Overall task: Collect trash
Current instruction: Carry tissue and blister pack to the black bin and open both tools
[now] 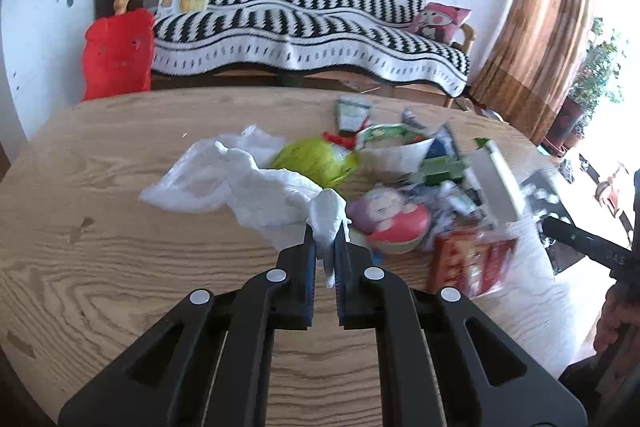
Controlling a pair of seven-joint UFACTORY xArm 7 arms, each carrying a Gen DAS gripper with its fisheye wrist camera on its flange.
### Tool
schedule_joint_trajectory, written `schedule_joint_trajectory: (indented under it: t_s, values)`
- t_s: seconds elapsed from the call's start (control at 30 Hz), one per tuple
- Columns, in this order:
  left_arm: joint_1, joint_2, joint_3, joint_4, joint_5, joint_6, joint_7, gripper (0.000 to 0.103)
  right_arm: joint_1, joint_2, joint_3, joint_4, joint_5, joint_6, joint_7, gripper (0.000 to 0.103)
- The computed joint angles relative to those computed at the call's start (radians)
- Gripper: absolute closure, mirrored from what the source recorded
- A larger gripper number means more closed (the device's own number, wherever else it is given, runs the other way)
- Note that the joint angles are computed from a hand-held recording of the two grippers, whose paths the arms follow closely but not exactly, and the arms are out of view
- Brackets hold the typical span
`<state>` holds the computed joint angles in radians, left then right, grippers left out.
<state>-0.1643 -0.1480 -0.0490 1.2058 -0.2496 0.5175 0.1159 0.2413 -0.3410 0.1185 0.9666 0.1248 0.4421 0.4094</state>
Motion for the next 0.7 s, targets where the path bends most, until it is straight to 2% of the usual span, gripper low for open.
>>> schedule_joint_trajectory:
  t_s: [0.2, 0.37, 0.47, 0.57, 0.7]
  values:
    - [-0.066, -0.027, -0.046, 0.080, 0.001, 0.069, 0.035, 0.096, -0.005, -0.091, -0.029, -0.005, 0.042, 0.025, 0.037, 0.090]
    - [-0.175, -0.033, -0.100, 0.162, -0.063, 0.152, 0.112, 0.096, -0.064, -0.383, -0.067, -0.151, 0.017, 0.100, 0.030, 0.090]
    - [-0.271, -0.009, -0.160, 0.202, -0.113, 0.245, 0.158, 0.096, -0.162, -0.615, -0.061, -0.252, -0.053, 0.213, 0.045, 0.090]
    - [-0.345, 0.033, -0.218, 0.215, -0.113, 0.315, 0.157, 0.096, -0.241, -0.862, -0.100, -0.362, -0.099, 0.398, 0.043, 0.090]
    - [-0.450, 0.161, -0.299, 0.242, -0.031, 0.418, 0.117, 0.096, -0.319, -1.115, -0.185, -0.525, -0.099, 0.625, 0.046, 0.090]
